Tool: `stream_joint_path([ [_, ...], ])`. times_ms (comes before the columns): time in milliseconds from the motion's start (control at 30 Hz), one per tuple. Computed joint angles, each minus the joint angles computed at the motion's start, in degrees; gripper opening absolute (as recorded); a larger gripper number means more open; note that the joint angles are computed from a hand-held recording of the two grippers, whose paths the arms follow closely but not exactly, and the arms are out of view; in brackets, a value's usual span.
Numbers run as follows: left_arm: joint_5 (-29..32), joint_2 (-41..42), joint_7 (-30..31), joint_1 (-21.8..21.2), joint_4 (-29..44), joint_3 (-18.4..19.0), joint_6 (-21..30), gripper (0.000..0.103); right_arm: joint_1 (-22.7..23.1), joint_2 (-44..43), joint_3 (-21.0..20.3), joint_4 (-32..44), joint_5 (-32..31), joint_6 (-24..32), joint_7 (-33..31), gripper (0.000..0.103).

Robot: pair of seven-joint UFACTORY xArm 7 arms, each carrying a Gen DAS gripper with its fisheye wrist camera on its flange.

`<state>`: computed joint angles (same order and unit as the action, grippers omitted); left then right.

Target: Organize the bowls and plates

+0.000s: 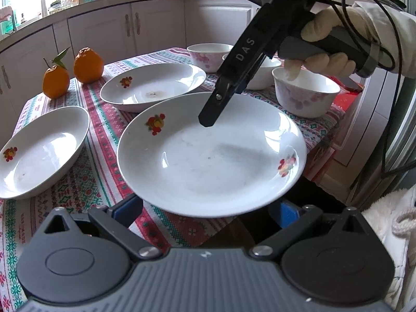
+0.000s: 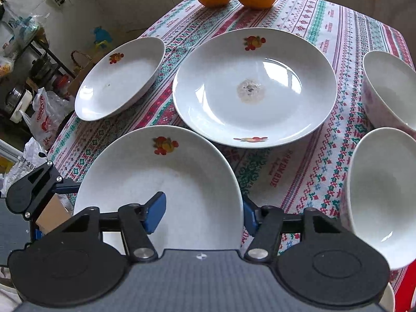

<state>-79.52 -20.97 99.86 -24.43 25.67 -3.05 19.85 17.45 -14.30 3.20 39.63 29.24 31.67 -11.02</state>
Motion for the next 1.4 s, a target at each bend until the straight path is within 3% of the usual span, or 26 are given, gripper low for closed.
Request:
stream_joint_path([
  [733, 2.9, -0.2, -2.5, 0.1, 0.3, 0.8, 0.9, 0.102, 0.4, -0.5, -1.5, -0.4, 9.5, 0.3, -6.0, 0.066],
  [1067, 7.7, -2.8, -5.4, 0.0, 0.0, 2.7, 1.4, 0.102, 0.8, -0.3, -0.7, 1.8, 8.8, 0.5, -5.1, 0.066],
  [1400, 12.3, -3.6, -8.6, 0.7, 1.5, 5.8, 0.9, 0.102, 0.9, 6.0, 1.1, 10.3, 6.7, 1.2, -5.3, 0.066],
])
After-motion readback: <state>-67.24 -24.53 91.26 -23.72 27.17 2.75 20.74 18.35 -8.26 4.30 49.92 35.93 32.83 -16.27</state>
